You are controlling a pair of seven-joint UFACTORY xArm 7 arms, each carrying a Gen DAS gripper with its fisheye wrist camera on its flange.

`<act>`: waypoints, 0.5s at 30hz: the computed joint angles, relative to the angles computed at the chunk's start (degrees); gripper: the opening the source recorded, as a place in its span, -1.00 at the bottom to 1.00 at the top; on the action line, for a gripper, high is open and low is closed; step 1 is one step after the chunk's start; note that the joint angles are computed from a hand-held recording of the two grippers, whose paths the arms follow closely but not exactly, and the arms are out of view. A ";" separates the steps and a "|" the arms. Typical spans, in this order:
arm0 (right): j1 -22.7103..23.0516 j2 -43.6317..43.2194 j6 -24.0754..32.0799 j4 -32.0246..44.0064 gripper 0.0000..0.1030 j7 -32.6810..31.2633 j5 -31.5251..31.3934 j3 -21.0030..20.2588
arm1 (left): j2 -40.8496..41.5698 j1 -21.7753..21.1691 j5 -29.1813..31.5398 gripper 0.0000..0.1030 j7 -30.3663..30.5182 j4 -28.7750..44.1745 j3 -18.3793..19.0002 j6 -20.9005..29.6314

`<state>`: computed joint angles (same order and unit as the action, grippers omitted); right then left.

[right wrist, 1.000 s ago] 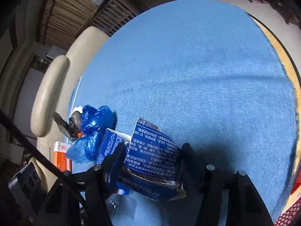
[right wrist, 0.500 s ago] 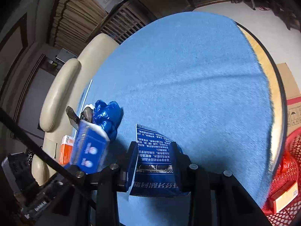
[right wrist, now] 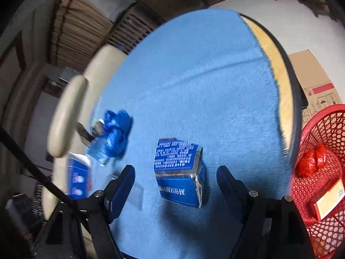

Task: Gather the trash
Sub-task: 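Lift the blue printed box with the left gripper while the right gripper grasps the small blue box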

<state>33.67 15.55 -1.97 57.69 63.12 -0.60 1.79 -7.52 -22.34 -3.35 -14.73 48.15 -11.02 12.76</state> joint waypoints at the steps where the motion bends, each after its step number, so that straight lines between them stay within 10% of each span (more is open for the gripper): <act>1: 3.39 1.04 3.57 2.59 0.57 1.55 -1.45 -3.32 | -0.39 0.60 1.58 0.13 -1.21 -0.34 -0.46 -0.37; 7: 11.37 8.89 30.07 20.53 0.58 11.67 -15.09 -10.34 | -3.00 3.12 8.30 0.13 -7.27 -2.17 -2.22 -1.58; 15: 10.93 15.00 43.81 31.56 0.44 11.67 -25.93 -7.05 | -5.14 8.47 22.26 0.14 -19.47 -2.54 -7.31 -0.93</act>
